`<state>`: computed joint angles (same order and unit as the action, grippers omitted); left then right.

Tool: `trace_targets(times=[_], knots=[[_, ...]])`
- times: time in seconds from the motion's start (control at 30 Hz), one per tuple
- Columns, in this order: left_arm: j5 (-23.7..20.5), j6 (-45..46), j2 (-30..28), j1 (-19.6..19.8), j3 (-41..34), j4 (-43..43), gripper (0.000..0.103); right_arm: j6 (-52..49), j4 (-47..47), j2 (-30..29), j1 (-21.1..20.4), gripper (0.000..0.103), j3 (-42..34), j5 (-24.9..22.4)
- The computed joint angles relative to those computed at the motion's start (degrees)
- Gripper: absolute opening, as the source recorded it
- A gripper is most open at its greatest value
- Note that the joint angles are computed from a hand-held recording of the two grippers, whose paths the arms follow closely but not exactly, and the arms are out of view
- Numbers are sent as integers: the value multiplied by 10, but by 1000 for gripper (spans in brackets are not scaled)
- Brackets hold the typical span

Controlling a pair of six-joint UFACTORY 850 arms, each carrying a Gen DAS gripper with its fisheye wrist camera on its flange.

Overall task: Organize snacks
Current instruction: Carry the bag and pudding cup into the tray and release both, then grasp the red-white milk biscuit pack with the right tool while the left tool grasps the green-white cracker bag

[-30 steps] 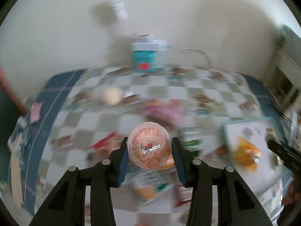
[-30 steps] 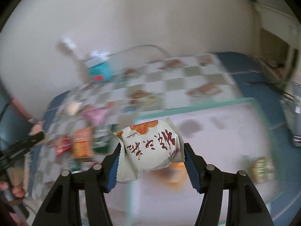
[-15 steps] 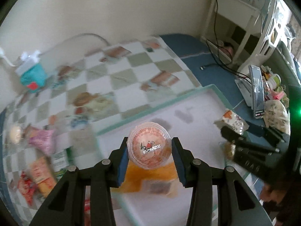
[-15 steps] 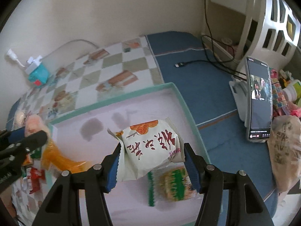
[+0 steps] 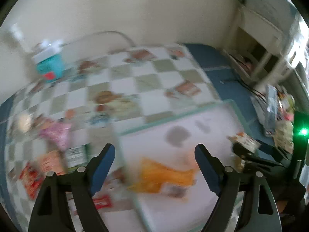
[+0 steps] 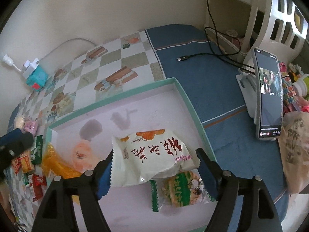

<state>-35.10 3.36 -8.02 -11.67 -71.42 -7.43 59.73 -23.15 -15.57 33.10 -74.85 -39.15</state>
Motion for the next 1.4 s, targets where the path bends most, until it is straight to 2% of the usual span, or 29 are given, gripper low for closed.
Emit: trace_targets(times=[0.1, 0.13, 0.17, 0.37, 0.67, 1.07, 1.23, 1.4], knots=[[9, -70, 25, 22, 21, 63, 90, 10, -10, 4, 10, 88, -2, 3], [9, -96, 33, 31, 28, 85, 90, 15, -15, 7, 15, 101, -2, 7], [9, -120, 40, 40, 35, 103, 90, 22, -21, 7, 19, 103, -3, 8], [-7, -221, 77, 98, 75, 164, 91, 35, -39, 1, 43, 103, -28, -12], [-21, -260, 110, 181, 122, 163, 91, 12, -48, -46, 103, 103, -115, -23], [-34, -205, 101, 276, 141, 109, 91, -32, 9, -165, 172, 103, -265, -32], [-45, -170, 85, 296, 149, 69, 91, -56, 63, -216, 190, 103, -299, -47], [-47, -138, 73, 293, 149, 33, 91, -66, 82, -244, 198, 103, -311, -60]])
